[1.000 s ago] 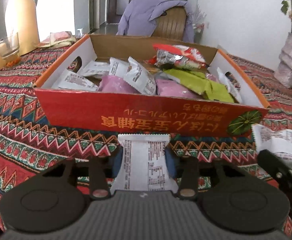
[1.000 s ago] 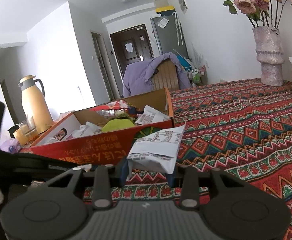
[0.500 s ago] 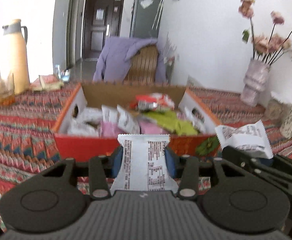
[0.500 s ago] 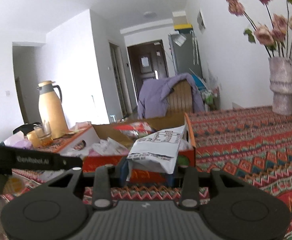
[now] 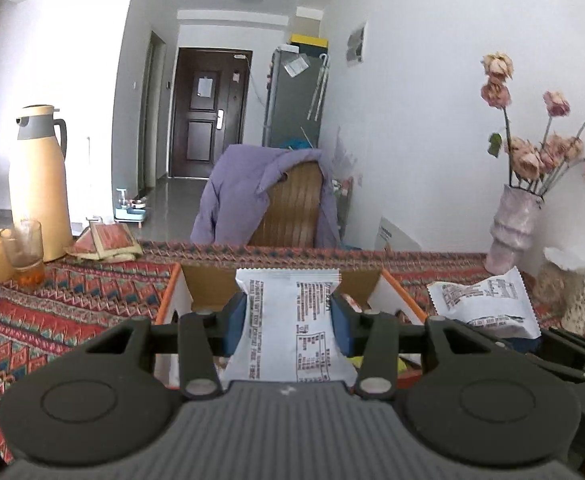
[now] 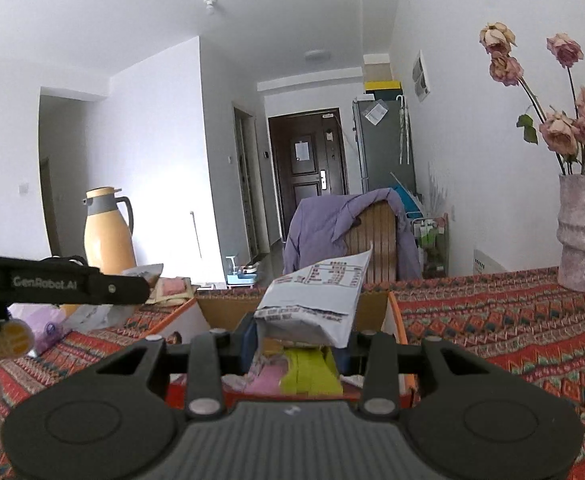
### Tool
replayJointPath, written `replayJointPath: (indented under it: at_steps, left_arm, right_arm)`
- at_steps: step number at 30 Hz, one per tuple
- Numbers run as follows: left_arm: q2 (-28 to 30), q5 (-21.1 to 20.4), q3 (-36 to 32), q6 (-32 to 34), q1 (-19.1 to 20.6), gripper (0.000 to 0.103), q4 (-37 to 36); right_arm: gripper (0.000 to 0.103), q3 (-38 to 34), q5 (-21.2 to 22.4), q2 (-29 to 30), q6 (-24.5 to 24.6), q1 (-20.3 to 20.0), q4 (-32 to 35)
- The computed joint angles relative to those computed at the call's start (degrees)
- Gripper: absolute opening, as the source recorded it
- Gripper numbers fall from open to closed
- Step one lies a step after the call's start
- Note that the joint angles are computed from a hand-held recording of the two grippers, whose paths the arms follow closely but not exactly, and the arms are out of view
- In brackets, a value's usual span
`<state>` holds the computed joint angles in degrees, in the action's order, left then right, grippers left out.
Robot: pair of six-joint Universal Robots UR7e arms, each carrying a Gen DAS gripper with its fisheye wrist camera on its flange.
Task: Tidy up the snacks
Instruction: 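Carry both white packets over the box and open both grippers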
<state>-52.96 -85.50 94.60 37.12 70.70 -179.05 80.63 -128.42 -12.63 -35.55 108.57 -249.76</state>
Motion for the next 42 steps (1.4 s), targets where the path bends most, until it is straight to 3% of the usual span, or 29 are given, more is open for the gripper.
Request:
replayJointPath:
  at_steps: [16,22,29,32,33,34,35,37,38,42]
  left_arm:
    - [13.27,3.22,-15.54,-3.38,0.88,0.045,-0.05]
    - [16.86,3.69,-19.45,-2.94,2.2,0.045,0.95]
    - [17.97,3.79,-20.93,-1.89,3.22,0.047,1.68]
    - [18.07,3.65,-21.24,-1.98,3.63,0.053,2.63]
    - [18.0,3.1,-21.16,-2.09,3.85,0.063,2.45]
    - [17.98,2.91,-21.13,-2.31,3.91,0.079,1.98]
    - [17.96,2.61,-20.86,-2.45,3.99,0.085,0.82]
    - [17.65,1.09,-20.11,-2.62,4.25,0.102,-1.48]
    - [17.48,0.33,-19.7,-2.66,4.37,0.103,-2.4]
    - [17.27,-0.38,-19.09,-3.1,4.31,0.103,-3.4]
  right_arm:
    - [0.037,-12.58,1.7,1.74,2.49,-3.8,13.3]
    - [0.037,-14.14,3.82,3.4,1.35,-5.68,12.45]
    - [0.037,-13.29,3.61,2.76,3.93,-7.29,14.47]
    - [0.046,-13.25,2.85,2.6,4.68,-7.56,16.54]
    - [0.05,-13.27,2.59,2.64,4.74,-7.56,16.76]
    - [0.059,-13.06,2.57,2.56,4.92,-7.59,16.97]
    - [0.065,-12.62,2.83,2.37,5.52,-7.72,17.34]
    - [0.099,-12.12,2.96,2.19,6.14,-7.8,17.56]
    - [0.103,-11.93,2.98,2.25,5.97,-7.84,17.14]
    - [0.103,-11.19,2.87,2.04,6.56,-8.01,16.18]
